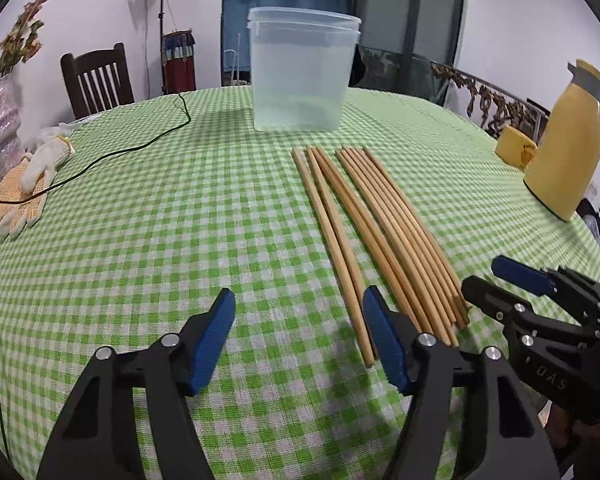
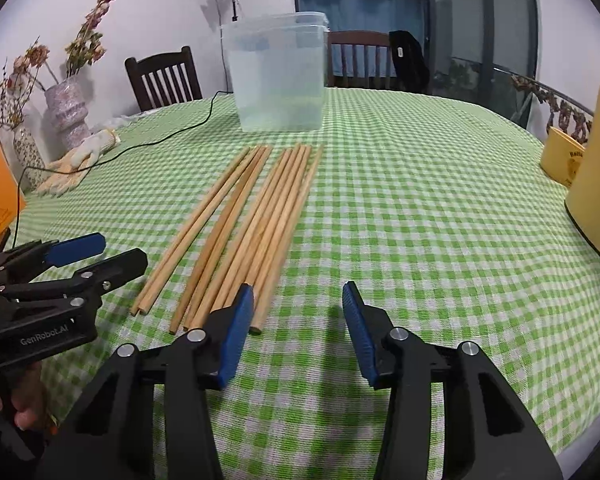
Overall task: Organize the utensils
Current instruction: 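Close the right gripper on one wooden chopstick while the left gripper grasps another, then lift the chopstick in the right gripper toward the clear container while the left carries its own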
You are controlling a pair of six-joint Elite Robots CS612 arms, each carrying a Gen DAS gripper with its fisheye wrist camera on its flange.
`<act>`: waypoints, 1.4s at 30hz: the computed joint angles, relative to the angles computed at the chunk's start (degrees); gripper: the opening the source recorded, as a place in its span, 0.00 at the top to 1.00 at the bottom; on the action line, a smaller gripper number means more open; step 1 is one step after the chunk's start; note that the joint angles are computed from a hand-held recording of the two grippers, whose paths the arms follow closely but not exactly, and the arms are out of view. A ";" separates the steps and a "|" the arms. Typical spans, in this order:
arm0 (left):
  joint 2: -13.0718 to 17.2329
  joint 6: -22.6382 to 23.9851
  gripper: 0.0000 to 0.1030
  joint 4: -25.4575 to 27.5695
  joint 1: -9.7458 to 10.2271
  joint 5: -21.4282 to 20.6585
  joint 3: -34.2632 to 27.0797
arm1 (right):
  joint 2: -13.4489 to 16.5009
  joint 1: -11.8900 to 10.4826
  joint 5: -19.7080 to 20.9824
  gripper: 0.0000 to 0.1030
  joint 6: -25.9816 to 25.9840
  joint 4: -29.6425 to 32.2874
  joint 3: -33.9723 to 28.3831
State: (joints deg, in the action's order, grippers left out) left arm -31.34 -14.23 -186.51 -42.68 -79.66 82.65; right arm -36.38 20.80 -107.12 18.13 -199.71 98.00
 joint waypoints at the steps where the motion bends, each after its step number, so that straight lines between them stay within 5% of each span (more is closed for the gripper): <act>1: -0.05 0.49 0.42 -0.02 -0.02 0.01 0.14 | 0.03 0.08 -0.34 0.58 -0.08 0.52 -0.14; 8: -0.19 -0.44 0.49 2.08 0.21 -1.03 -0.14 | 0.16 0.12 -1.70 0.59 0.35 0.70 -0.17; 28: -1.16 5.24 0.50 4.58 -0.86 -0.72 0.80 | 0.67 -0.11 -1.09 0.66 -1.75 -0.92 0.04; 29: -1.16 5.40 0.52 4.21 -0.93 -0.60 1.00 | 0.72 -0.12 -0.86 0.73 -1.97 -1.32 0.16; 31: -1.34 5.02 0.79 3.92 -0.93 -0.44 1.32 | 0.74 -0.10 -0.49 0.85 -2.85 -1.76 0.28; 33: -1.50 4.11 0.89 3.94 -0.74 -0.39 1.54 | 0.83 -0.09 -0.22 0.92 -3.66 -2.07 0.22; 42: -1.36 0.75 0.98 1.94 -0.41 0.11 2.13 | 0.58 -1.26 -1.63 0.94 -2.13 -3.50 1.52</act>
